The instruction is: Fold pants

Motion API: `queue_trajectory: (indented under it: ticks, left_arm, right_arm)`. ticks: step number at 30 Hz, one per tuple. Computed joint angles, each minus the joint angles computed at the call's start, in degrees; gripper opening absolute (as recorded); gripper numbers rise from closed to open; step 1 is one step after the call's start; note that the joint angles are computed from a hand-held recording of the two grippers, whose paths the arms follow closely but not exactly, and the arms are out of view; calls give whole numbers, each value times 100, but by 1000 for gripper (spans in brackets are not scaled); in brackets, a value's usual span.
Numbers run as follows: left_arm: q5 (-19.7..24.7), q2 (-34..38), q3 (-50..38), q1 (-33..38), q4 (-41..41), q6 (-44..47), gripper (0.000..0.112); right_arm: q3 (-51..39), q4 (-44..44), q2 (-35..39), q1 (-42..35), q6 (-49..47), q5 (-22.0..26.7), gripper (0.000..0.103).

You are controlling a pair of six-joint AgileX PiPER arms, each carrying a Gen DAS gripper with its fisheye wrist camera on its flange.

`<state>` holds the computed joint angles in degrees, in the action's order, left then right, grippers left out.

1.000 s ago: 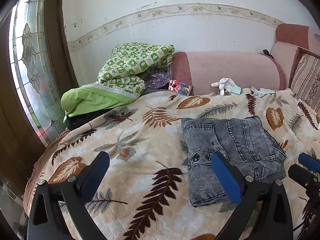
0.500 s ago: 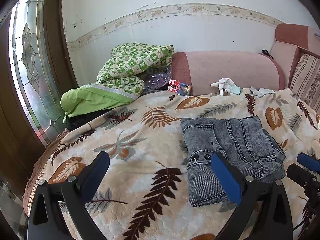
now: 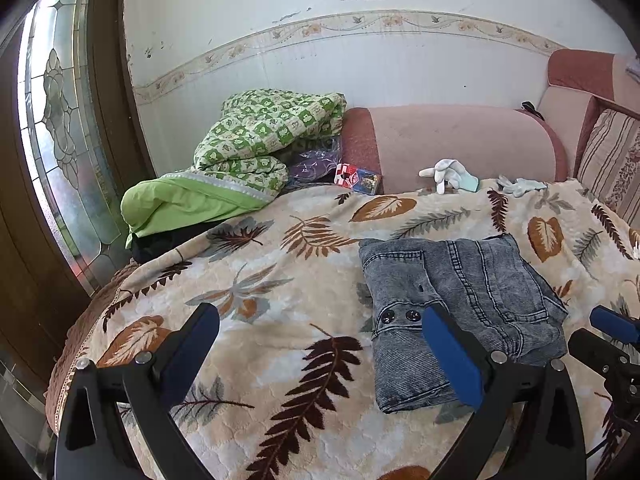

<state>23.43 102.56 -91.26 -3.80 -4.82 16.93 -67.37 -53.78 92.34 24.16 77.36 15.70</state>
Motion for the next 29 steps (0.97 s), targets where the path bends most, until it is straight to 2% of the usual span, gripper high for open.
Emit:
queue_trajectory:
  ticks: [21, 26, 29]
  left_arm:
    - [14, -60, 42, 31, -279, 281, 101]
    - [123, -53, 30, 106, -908, 824, 101]
    - [10, -44, 65, 46, -530, 491, 101]
  right_arm:
    - [0, 9, 1, 21, -88, -5, 65]
    - [-3, 12, 4, 23, -91, -3, 65]
    - [-2, -35, 6, 26, -45, 2, 65]
